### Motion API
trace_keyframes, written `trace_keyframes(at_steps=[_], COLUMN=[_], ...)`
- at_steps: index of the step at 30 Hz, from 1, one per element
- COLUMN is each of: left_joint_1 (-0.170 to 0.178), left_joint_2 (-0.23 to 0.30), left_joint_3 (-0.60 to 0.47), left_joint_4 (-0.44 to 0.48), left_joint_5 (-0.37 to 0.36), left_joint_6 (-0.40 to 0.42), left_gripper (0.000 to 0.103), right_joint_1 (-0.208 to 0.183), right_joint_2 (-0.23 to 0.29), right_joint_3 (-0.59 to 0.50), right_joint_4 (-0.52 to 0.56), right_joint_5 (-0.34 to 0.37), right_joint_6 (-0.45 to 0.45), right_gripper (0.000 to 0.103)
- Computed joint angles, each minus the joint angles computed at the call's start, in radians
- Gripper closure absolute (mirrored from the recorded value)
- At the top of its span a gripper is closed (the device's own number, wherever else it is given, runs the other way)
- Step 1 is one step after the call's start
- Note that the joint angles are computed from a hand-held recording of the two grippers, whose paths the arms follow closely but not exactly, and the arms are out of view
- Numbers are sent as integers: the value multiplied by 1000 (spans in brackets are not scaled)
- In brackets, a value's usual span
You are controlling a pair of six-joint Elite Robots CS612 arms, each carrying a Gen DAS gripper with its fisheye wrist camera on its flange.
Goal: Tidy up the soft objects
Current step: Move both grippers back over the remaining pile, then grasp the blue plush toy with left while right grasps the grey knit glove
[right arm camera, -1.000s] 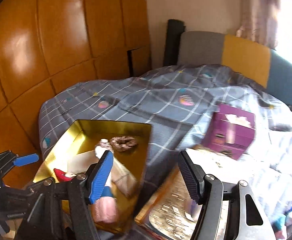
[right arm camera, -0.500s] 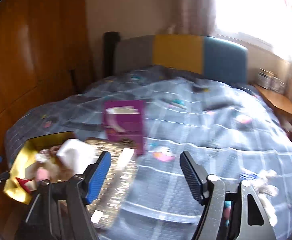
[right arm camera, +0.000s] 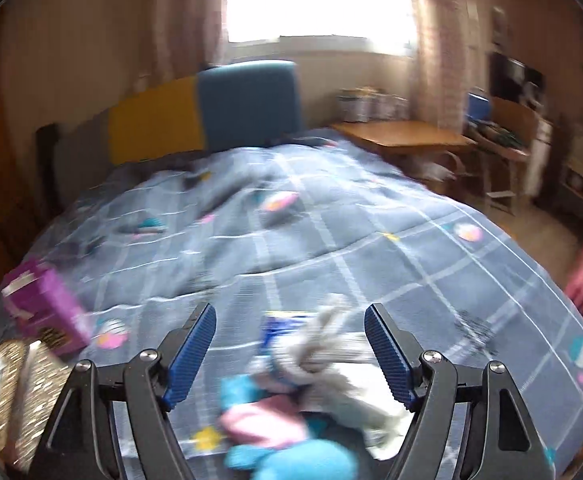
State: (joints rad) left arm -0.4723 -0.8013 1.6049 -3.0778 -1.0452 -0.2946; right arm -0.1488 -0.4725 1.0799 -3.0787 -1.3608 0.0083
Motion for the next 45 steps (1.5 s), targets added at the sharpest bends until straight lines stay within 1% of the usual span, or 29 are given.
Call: trace_keyframes(at_steps=[1, 2, 3, 4, 6, 8, 9, 10, 12, 15, 18, 19, 23, 27, 29, 31, 32, 34, 35, 39, 40, 41, 42, 43, 45], left_joint_1=[0, 1, 1, 2, 7, 11, 14, 13, 7, 4, 6, 8, 20, 32, 37, 41, 42, 40, 40, 41, 40, 36, 34, 32, 31], left_joint_2=[8, 18, 26, 38, 62, 86, 103, 117, 145, 191, 245, 267, 348, 448, 494, 537, 558, 594, 611, 666, 672, 676, 671, 664, 639], left_joint_3=[-19, -41, -60, -83, -133, -186, -222, -248, -298, -378, -471, -511, -653, -830, -909, -981, -1015, -1080, -1110, -1199, -1209, -1217, -1203, -1188, -1129], left_joint_4=[12, 25, 38, 57, 98, 156, 188, 210, 243, 281, 339, 373, 458, 562, 603, 627, 641, 691, 715, 758, 760, 757, 738, 720, 663], left_joint_5=[-27, -56, -81, -120, -206, -285, -330, -356, -396, -460, -542, -573, -690, -798, -848, -899, -917, -927, -935, -959, -954, -939, -927, -921, -916], left_joint_6=[6, 9, 12, 17, 23, 23, 27, 30, 36, 57, 60, 53, -4, -90, -140, -195, -217, -252, -266, -331, -331, -323, -303, -287, -270], left_gripper=[32, 32, 32, 34, 36, 39, 44, 47, 49, 58, 66, 67, 67, 67, 65, 60, 59, 53, 52, 52, 54, 58, 69, 72, 76], right_joint_1=[-7, -16, -27, -35, -43, -52, -54, -56, -63, -70, -74, -76, -79, -79, -80, -82, -84, -88, -89, -93, -92, -92, -91, -91, -89], right_joint_2=[6, 10, 13, 16, 15, 14, 13, 12, 14, 19, 25, 27, 28, 30, 30, 32, 33, 36, 37, 42, 44, 44, 45, 45, 45], right_joint_3=[-9, -21, -30, -34, -32, -27, -25, -25, -25, -31, -36, -39, -38, -42, -43, -44, -44, -46, -46, -53, -55, -57, -58, -59, -61], right_joint_4=[19, 60, 86, 85, 87, 91, 92, 94, 93, 110, 131, 138, 130, 137, 140, 135, 132, 128, 126, 136, 140, 145, 148, 150, 158], right_joint_5=[-18, -17, 7, 20, 17, 54, 62, 69, 101, 141, 177, 184, 212, 245, 259, 271, 276, 292, 298, 319, 323, 321, 321, 319, 310], right_joint_6=[47, 108, 178, 226, 273, 314, 326, 337, 367, 403, 426, 431, 441, 425, 421, 429, 438, 459, 469, 484, 481, 479, 476, 475, 468], right_gripper=[26, 26, 26, 26, 26, 26, 26, 26, 26, 26, 26, 26, 26, 26, 26, 26, 26, 25, 25, 25, 25, 25, 25, 25, 25])
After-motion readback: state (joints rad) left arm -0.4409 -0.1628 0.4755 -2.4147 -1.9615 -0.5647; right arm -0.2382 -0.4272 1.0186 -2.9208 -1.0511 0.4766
